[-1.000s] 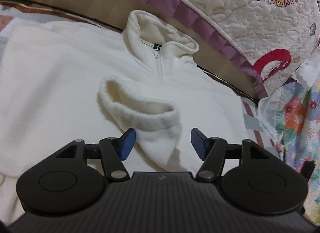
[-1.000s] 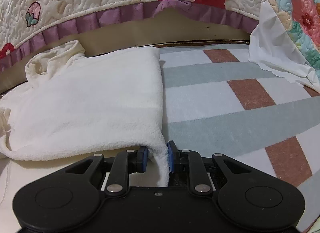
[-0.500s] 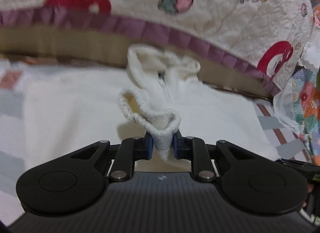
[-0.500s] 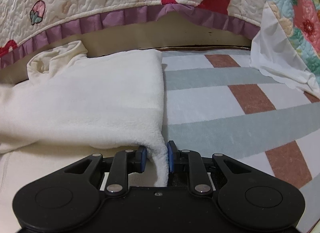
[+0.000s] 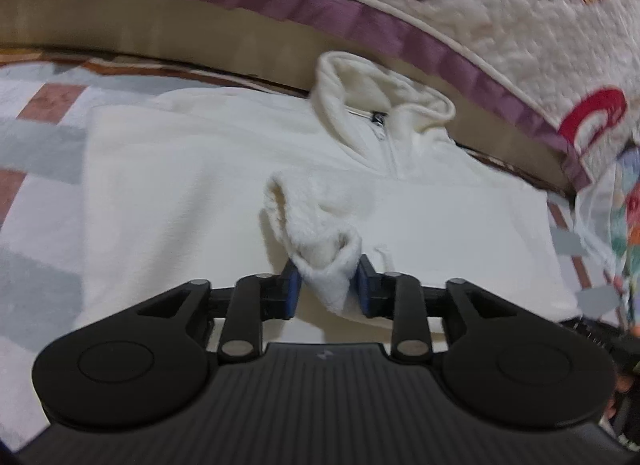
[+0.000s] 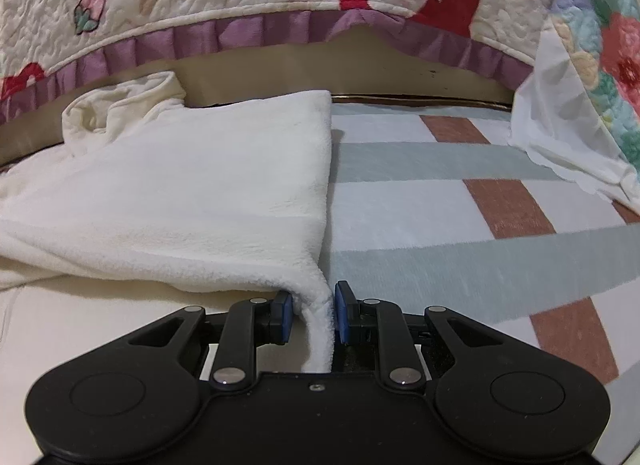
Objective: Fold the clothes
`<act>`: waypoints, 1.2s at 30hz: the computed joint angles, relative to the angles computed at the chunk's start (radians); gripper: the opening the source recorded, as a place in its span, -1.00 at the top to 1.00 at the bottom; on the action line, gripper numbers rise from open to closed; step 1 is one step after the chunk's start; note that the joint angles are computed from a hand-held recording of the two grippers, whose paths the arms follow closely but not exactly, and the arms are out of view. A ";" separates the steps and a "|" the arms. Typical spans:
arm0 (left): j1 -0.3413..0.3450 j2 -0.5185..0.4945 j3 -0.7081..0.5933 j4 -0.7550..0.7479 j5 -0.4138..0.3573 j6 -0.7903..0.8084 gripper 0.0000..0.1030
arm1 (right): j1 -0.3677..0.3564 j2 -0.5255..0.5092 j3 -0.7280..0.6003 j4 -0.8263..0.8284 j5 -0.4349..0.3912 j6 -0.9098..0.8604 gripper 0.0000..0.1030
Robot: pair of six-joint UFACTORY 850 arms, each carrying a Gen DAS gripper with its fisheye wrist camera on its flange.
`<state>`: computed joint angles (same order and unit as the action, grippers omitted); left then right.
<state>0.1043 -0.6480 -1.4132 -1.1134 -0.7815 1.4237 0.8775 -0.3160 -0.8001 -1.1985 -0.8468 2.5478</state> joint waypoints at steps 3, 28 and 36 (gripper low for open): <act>0.002 0.063 0.057 -0.091 0.224 0.128 0.33 | -0.007 0.016 0.023 -0.034 0.020 0.023 0.57; 0.376 0.469 0.200 0.613 -0.004 0.156 0.07 | 0.449 0.493 0.239 -0.045 0.256 0.290 -0.06; 0.424 0.524 0.246 0.510 -0.152 0.357 0.07 | 0.660 0.329 0.052 0.290 0.019 -0.234 -0.07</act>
